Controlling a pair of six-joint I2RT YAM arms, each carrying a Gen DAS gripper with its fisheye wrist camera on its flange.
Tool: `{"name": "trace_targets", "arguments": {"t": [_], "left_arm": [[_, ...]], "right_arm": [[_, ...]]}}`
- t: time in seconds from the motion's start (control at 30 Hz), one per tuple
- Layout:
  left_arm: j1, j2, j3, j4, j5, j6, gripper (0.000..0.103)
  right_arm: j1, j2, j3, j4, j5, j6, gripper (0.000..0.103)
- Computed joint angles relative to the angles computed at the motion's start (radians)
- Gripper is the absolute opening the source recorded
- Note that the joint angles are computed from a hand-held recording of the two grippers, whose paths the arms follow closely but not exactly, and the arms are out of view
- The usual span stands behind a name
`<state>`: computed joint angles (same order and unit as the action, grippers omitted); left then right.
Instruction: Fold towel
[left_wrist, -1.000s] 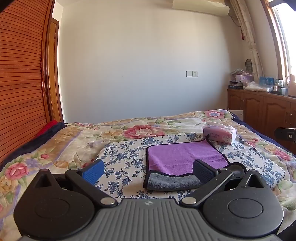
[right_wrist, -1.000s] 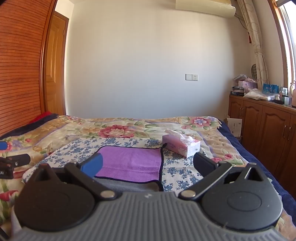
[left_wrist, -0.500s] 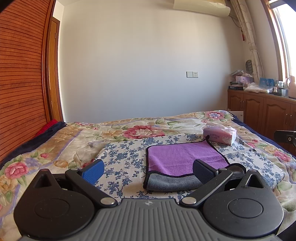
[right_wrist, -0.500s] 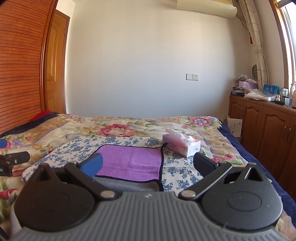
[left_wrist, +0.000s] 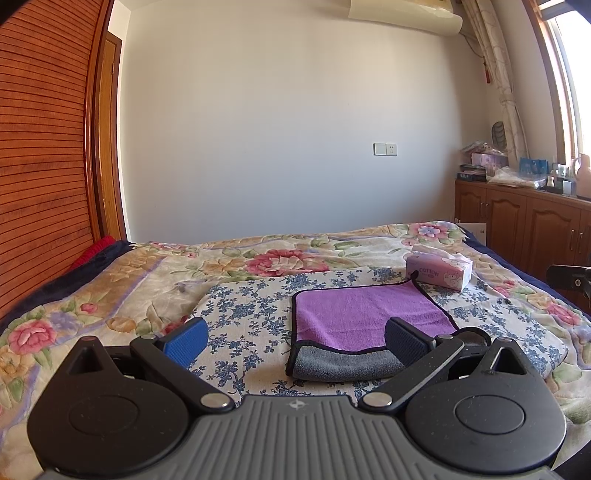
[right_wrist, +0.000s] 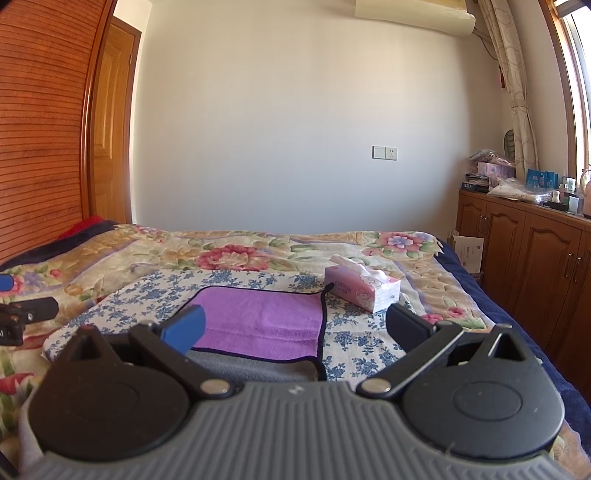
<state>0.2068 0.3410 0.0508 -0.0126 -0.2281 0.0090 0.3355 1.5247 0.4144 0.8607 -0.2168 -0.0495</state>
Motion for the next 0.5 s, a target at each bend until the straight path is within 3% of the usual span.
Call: {"name": "trace_targets", "arguments": {"t": [0.5], "left_arm": [[-0.003, -0.001, 0.000, -0.001, -0.002, -0.005, 0.103]], "right_arm": [[0.002, -0.001, 0.002, -0.004, 0.003, -0.004, 0.103]]}}
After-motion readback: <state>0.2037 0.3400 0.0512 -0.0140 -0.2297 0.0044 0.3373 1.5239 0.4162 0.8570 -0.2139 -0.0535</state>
